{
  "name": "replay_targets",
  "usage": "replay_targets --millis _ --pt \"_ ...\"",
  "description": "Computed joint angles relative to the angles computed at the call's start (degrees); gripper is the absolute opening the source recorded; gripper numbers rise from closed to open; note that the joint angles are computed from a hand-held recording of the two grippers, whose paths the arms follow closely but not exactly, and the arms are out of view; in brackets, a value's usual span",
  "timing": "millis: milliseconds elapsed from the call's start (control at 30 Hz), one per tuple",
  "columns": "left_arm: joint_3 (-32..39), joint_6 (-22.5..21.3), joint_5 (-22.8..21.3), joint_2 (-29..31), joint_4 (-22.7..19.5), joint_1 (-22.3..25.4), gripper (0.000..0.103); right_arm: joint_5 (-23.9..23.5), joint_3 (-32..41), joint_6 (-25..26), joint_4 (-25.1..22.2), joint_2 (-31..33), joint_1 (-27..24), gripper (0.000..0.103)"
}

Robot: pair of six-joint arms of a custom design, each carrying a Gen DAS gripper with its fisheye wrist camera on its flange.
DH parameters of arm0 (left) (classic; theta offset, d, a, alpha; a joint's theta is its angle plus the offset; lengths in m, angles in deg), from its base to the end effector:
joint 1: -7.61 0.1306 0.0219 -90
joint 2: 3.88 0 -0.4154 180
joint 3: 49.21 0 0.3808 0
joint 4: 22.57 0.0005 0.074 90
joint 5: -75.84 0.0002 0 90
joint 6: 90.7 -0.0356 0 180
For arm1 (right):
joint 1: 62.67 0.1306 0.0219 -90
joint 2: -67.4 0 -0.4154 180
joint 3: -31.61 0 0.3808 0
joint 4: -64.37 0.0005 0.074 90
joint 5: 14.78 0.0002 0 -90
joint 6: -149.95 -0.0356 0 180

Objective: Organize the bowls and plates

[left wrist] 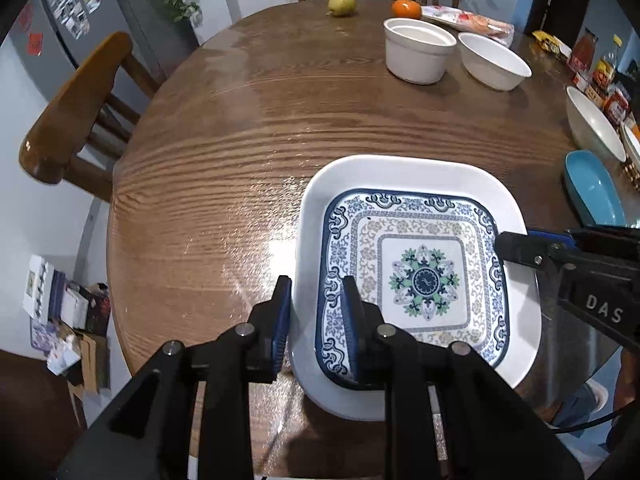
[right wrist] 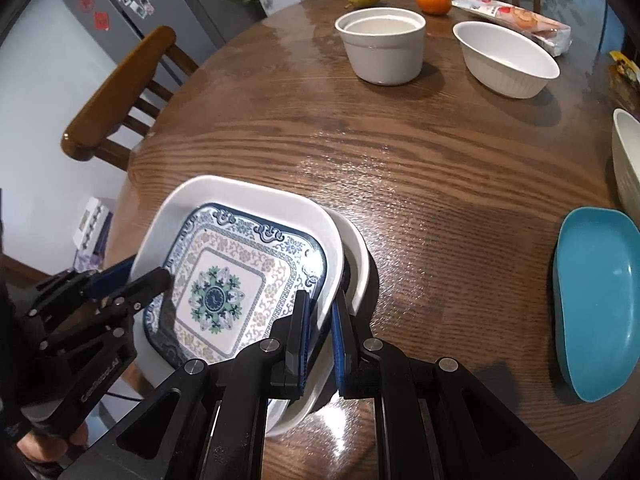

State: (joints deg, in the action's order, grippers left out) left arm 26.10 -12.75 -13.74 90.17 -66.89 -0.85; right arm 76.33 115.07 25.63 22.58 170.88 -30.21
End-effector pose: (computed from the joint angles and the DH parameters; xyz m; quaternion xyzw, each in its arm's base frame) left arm 0.4562 -0.0686 0.3248 0.1740 0.9568 0.0037 0.2329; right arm 0.4462 0.2824 0.3075 0.0181 0.9697 0.1262 0.2085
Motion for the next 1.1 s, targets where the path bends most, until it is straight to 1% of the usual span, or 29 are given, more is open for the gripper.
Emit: replay_targets --millis 33,100,167,200,300,400,467,533,600,667,700,733,800,867,933,1100 --pt "-0.35 -0.42 -0.24 -0.2 0.64 -0.29 0.021 0.79 0.5 0.03 -0.89 0.47 -0.05 0.012" --pt "-0.62 -1.17 -0.73 -0.17 1.41 -0.98 0.021 0.94 0.65 -0.35 -1.11 0.56 -0.61 0.012" --pt "0.0 -1.31 0.12 0.52 1.45 -1.41 0.021 1.12 0.52 -0.84 -0.84 0.54 -1.52 0.012" --pt "0.36 -1.43 0.34 1.12 2.17 -1.87 0.021 1.36 0.42 -0.85 -0.77 0.47 -1.91 0.012" --pt "1.93 -1.47 0.14 2.61 2.89 -3.17 0.022 2.33 0.52 -0.57 -0.33 0.72 -3.6 0.012" --pt "4.31 -0.68 1.2 4.72 2.69 -3.87 0.023 3.11 1.62 -0.29 -0.51 1.37 -5.28 0.012" --pt "6.14 0.2 2.91 6.3 1.63 -4.04 0.024 4.85 2.06 0.1 -0.43 1.59 -5.82 0.012" --pt "6.92 0.51 2.63 7.2 2.16 -4.62 0.026 6.16 2.72 0.24 -0.89 1.89 -6.19 0.012" --pt "7.18 0.63 2.57 7.24 1.85 -5.05 0.027 6.59 3.37 -0.02 -2.1 2.04 -6.37 0.012" --pt "7.25 0.78 3.68 6.74 1.51 -4.95 0.032 6.77 2.94 0.12 -2.2 1.2 -6.42 0.013" --pt "7.0 0.52 3.94 6.2 1.81 -4.83 0.039 6.74 2.67 0.19 -2.16 0.76 -6.34 0.013" --pt "6.54 0.12 3.77 5.31 2.39 -4.78 0.051 6.63 2.21 0.31 -2.03 0.09 -6.26 0.015" --pt "6.27 -0.23 4.58 4.18 2.88 -4.43 0.059 6.44 2.65 -0.51 -2.28 -0.06 -5.99 0.016" --pt "6.67 -0.25 4.96 3.73 2.67 -4.12 0.059 5.87 1.3 -1.06 -1.11 -1.85 -6.15 0.016" --pt "7.23 0.14 5.81 3.29 2.09 -3.61 0.067 5.84 -0.27 -1.58 -0.35 -3.93 -6.34 0.016" --pt "8.1 0.79 8.08 2.56 1.02 -3.78 0.069 7.93 -3.39 -3.22 0.94 -8.66 -6.64 0.016"
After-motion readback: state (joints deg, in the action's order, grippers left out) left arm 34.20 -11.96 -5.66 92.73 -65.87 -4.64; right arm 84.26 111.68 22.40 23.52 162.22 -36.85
